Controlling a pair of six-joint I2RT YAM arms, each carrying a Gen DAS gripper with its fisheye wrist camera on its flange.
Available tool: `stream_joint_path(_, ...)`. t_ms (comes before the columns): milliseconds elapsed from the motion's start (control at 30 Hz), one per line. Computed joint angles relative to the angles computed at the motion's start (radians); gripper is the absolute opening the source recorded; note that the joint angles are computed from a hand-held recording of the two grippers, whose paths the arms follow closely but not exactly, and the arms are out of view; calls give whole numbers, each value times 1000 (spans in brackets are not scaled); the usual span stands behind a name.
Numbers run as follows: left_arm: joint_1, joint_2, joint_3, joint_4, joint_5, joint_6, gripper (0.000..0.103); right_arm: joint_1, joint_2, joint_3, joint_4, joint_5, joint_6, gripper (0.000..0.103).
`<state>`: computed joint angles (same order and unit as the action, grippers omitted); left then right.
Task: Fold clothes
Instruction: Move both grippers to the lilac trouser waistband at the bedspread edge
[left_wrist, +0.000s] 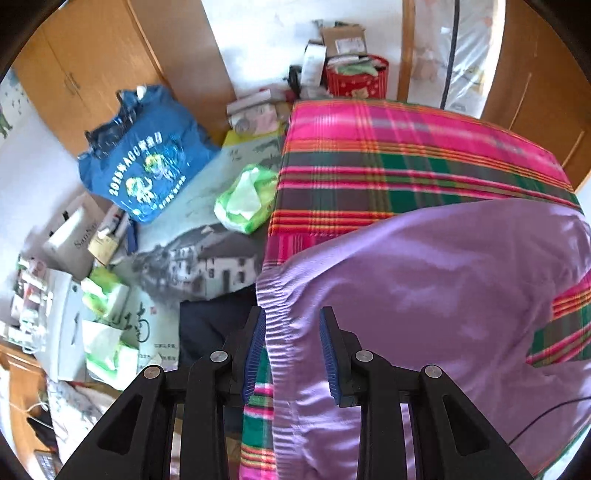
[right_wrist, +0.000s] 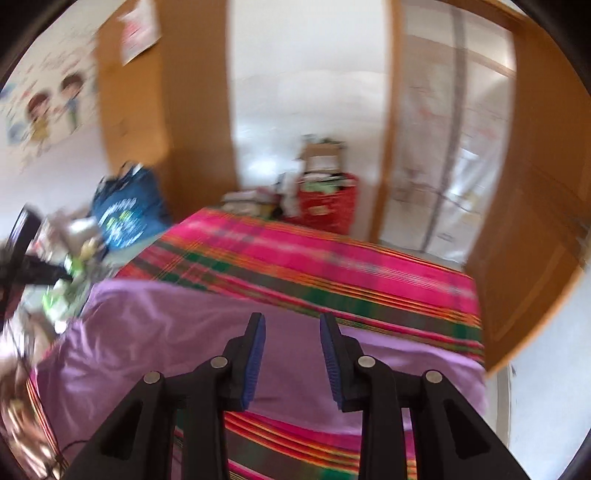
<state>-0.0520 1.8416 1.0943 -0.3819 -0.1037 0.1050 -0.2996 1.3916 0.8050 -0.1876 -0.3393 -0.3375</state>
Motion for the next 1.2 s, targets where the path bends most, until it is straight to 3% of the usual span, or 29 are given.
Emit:
stream_joint_path(167, 7, 133, 68, 48, -16, 80, 31, 187, 248, 131, 28, 35, 37, 31)
stream_joint_path(367, -6, 262, 166, 58, -29, 141, 31, 276, 480, 281, 50, 54, 45, 36)
stream_joint_path(633, -10, 422, 328, 16, -48, 166, 31, 338, 806, 624, -113, 108, 3, 40)
stream_joint_path(1033, 8, 499, 434, -22, 2, 214, 31, 374, 1009, 877, -227, 158, -107, 40)
stream_joint_path(1200, 20, 490, 410, 3, 29, 257, 32, 362, 1054, 941, -266, 119, -116, 41)
